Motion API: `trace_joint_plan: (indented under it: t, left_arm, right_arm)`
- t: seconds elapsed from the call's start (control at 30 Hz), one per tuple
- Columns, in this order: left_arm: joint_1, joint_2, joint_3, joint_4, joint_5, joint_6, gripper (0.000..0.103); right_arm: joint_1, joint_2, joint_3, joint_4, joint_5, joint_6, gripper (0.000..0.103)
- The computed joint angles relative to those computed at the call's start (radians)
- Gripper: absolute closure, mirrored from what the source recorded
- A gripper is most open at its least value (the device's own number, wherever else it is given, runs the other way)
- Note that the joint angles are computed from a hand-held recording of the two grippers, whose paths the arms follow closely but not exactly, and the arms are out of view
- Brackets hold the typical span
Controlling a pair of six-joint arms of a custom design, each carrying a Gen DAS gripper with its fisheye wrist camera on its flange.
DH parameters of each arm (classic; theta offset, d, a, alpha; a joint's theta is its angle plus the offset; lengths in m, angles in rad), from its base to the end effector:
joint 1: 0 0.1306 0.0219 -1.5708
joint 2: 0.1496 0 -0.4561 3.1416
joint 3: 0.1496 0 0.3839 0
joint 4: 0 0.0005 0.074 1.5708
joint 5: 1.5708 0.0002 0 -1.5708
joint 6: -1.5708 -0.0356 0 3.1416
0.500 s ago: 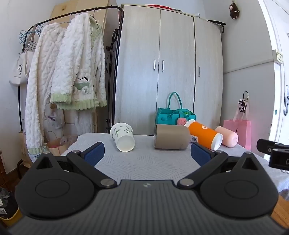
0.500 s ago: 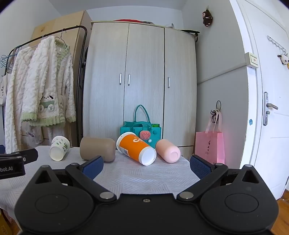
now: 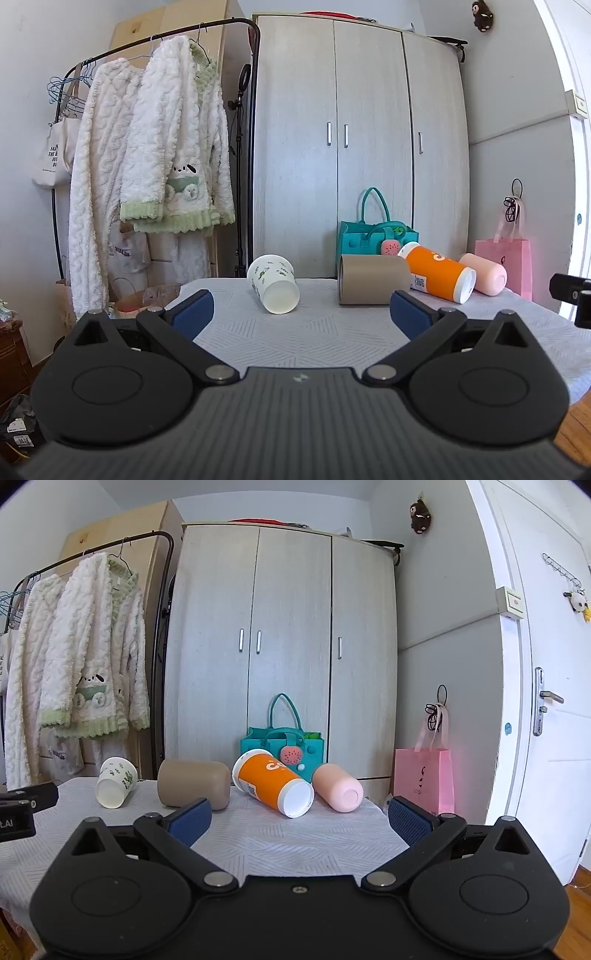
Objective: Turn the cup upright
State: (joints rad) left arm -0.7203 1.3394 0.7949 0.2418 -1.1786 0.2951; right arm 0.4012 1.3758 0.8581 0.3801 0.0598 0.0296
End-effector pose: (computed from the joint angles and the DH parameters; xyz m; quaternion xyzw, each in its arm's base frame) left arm 0.3194 -0.2372 0.3600 -0.1805 0.7241 0.1518 0.6481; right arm 0.4091 0.1707 0.3810 -0.1419 0.7405 0.0991 0.6494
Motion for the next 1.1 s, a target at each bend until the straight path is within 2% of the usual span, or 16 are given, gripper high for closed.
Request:
trace_joint_plan:
  t: [0.33,0.5,1.1]
  left_arm:
    - [-0.001,-0.003,0.002,-0.015,0.010,0.003,0.000]
    - [-0.001,0.002,0.010,-0.048,0.012,0.021,0.000]
    - [-0.018,-0.003,0.011,-0.054,-0.017,0.012,0.000]
  right_arm:
    - [0.001,0.002,0.001,0.001,0.011,-0.004,0.000]
    - [0.006,0.004,0.005,-0.006,0.021,0.003,0.000]
    - [0.001,-0.003,0.010,-0.035,0.021,0.001,0.000]
